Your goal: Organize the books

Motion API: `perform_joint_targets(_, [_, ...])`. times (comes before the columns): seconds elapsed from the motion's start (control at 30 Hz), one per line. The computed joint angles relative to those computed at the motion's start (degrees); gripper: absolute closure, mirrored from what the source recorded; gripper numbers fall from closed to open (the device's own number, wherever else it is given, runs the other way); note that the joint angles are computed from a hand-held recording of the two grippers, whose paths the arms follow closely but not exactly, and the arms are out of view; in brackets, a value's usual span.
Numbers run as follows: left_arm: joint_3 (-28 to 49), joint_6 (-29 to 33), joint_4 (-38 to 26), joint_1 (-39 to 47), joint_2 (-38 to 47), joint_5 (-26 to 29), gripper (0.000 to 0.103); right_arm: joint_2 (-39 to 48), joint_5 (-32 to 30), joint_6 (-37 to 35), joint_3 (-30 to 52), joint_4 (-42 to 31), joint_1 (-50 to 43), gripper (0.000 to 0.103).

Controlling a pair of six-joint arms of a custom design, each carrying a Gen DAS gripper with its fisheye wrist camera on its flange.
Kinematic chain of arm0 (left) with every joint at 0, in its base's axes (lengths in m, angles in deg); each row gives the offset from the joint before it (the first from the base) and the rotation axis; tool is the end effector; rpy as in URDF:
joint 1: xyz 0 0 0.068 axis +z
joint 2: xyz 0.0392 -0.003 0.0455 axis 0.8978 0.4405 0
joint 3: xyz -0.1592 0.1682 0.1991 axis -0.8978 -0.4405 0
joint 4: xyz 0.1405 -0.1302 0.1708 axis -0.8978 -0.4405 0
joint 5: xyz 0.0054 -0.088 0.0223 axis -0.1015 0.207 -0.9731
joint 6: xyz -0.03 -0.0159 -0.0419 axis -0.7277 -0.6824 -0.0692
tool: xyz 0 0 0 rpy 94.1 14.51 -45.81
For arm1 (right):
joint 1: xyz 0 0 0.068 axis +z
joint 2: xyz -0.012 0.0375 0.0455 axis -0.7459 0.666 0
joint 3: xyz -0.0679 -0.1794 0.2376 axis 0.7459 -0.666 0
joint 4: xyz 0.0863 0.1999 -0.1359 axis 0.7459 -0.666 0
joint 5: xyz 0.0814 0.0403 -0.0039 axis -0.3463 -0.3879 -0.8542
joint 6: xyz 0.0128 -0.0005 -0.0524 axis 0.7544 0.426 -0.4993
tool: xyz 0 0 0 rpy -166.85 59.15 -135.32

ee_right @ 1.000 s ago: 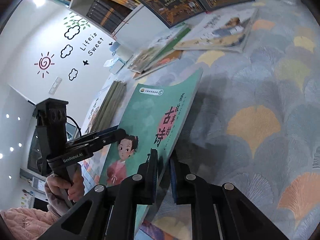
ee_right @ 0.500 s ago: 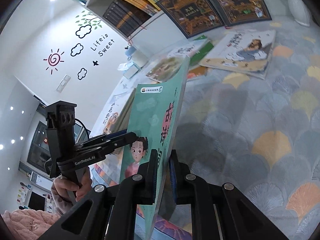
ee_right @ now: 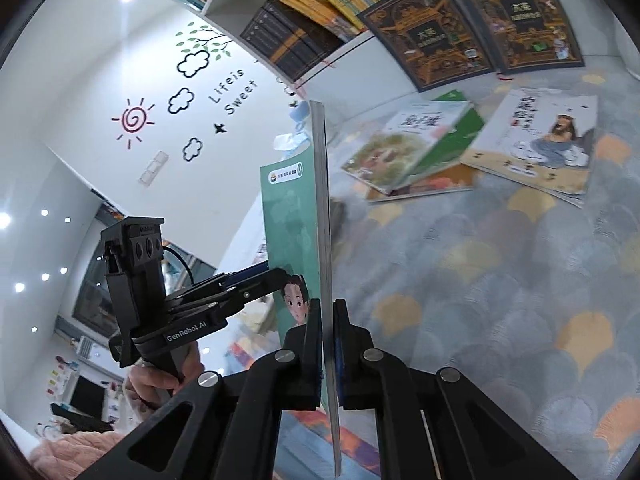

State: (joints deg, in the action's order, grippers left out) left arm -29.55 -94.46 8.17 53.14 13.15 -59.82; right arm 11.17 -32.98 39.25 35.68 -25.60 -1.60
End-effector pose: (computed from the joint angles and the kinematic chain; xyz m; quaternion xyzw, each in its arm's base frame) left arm 0.1656 -0.0394 0.2813 0.0758 0.9251 -0.1550 0.3381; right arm 0.1476 0.1713 0.2854 -0.1117 0.8627 0.4225 0.2547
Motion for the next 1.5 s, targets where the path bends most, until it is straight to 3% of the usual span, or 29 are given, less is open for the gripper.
perform_joint_targets(0.1, [1.34,1.71,-1.35,3.10,-0.63,0.74,0.071,2.63,-2.26,-0.19,2.96,-0.12,-0.35,0.099])
perform_joint_targets(0.3, [-2.13,3.76,-0.36,8.44,1.63,9.34,0.071,8.36,-10.13,0.90,0.68,4.47,-4.49,0.099])
perform_joint_targets(0.33, [-3.29,3.04,0.47,6.83,2.05,9.02,0.071,9.41,-10.27,0.66,-0.30,4.54,-5.00,0.098])
perform_joint_targets(0.4, [-6.18,1.08,3.39,2.10,3.76,5.10,0.071,12.53,-4.40,-5.01,0.75,-1.45,-5.96,0.094])
perform_joint_targets(0.47, [-9.31,-1.01,6.15,0.59,5.38,3.51,0.069,18.53,-6.67,-9.83,0.34,-4.14,-10.18,0.083])
perform_joint_targets(0.5, [-10.44,-1.24,6.82,1.12,6.56,4.46,0.068,20.35,-8.12,-10.94,-0.62,-3.88,-11.96,0.084])
perform_joint_targets(0.57, [-11.59,-0.93,7.75,1.52,8.63,5.06,0.068,19.60,-16.20,-11.43,-6.36,3.80,-17.01,0.084])
perform_joint_targets(0.63, [-11.53,-1.68,8.95,1.52,12.20,3.51,0.068,18.96,-18.89,-12.31,-7.30,2.66,-19.09,0.083])
perform_joint_targets(0.7, [-11.04,-1.50,10.56,1.56,15.29,4.96,0.068,18.31,-19.73,-13.31,-8.11,1.27,-19.17,0.083])
perform_joint_targets(0.8, [-9.33,-3.00,11.20,-1.74,17.76,4.01,0.069,17.39,-19.15,-10.19,-11.06,5.88,-17.19,0.083])
perform_joint_targets(0.87, [-9.19,-5.66,10.79,-7.01,16.89,-0.58,0.069,17.14,-18.98,-7.80,-12.06,8.07,-17.08,0.083])
perform_joint_targets(0.93, [-9.56,-7.61,10.42,-10.94,15.98,-2.35,0.069,15.75,-17.04,-10.09,-10.62,4.01,-18.04,0.083])
perform_joint_targets(1.0, [-10.60,-7.66,11.08,-9.88,15.38,1.66,0.069,15.02,-17.69,-14.35,-8.61,-1.77,-19.63,0.083])
perform_joint_targets(1.1, [-10.63,-4.94,12.14,-3.14,17.74,9.49,0.069,17.55,-23.61,-22.25,-6.32,-8.98,-23.62,0.083])
perform_joint_targets(1.13, [-9.91,-3.84,12.21,-1.28,19.37,11.49,0.075,18.64,-25.49,-24.15,-5.96,-9.72,-24.74,0.083])
perform_joint_targets(1.23, [-8.32,-2.40,13.33,1.75,23.47,15.55,0.079,21.42,-29.77,-23.67,-7.20,-5.32,-26.80,0.084])
perform_joint_targets(1.33, [-6.98,-3.08,14.24,4.46,27.19,20.27,0.081,21.94,-30.13,-21.10,-8.51,-0.19,-26.45,0.084])
perform_joint_targets(1.4, [-6.62,-3.25,13.82,4.59,27.52,20.21,0.084,20.99,-27.57,-18.60,-9.39,2.56,-25.28,0.092])
perform_joint_targets(1.5, [-5.90,-4.95,12.87,2.76,26.62,17.46,0.084,18.75,-22.22,-14.38,-9.49,3.68,-22.50,0.092])
